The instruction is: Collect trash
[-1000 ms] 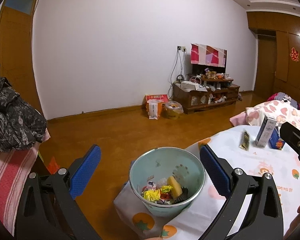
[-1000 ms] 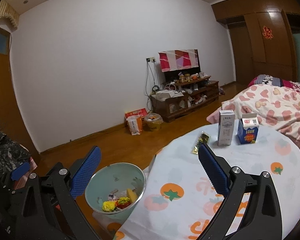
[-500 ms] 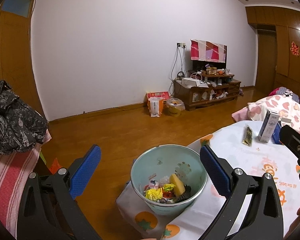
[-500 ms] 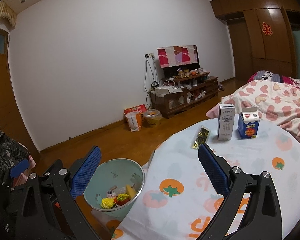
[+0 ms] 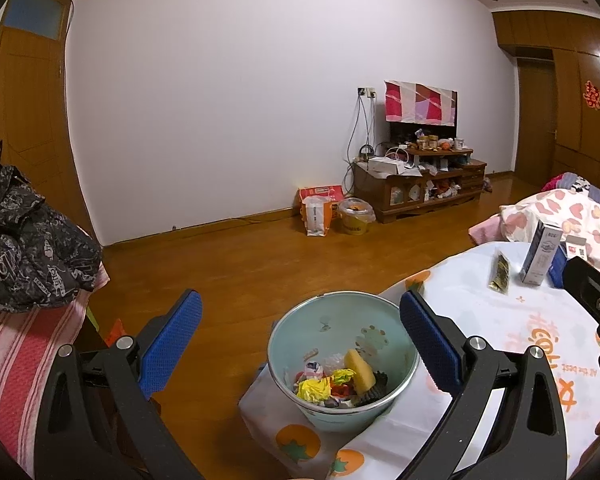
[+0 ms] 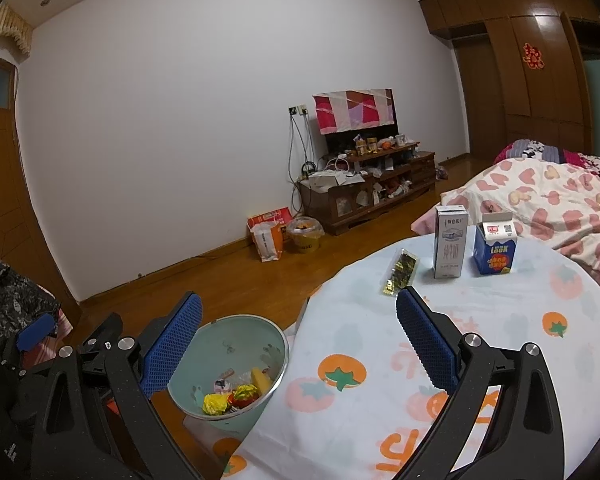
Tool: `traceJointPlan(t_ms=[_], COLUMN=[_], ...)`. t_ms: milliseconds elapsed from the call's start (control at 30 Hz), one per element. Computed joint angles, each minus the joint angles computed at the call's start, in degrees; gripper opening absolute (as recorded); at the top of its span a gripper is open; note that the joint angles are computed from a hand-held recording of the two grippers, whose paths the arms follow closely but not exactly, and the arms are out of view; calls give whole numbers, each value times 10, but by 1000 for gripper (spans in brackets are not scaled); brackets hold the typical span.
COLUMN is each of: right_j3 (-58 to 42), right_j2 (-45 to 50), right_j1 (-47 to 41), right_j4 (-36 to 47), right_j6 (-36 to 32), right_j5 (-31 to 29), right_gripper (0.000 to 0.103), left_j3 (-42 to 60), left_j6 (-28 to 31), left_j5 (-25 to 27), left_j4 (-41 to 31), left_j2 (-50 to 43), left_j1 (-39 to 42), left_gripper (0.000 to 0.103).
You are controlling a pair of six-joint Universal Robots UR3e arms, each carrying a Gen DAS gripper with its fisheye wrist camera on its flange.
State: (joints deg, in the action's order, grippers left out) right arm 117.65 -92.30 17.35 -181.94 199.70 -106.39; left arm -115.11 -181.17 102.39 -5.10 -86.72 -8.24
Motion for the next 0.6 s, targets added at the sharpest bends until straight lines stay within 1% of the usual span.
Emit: traceJointPlan(t_ms=[300,600], right_j3=[0,1], right_j2=[-3,-5], right_j1=[-1,-1], right_j4=[4,6], right_j6=[1,3], right_j5=[1,0], right_gripper=[96,96], left_j3=[2,-1], left_j6=[-3,-8], left_j5=[6,2], left_j4=[-2,-11], left_j2=[-2,5], left_j1=[-2,3], left_gripper=[97,97])
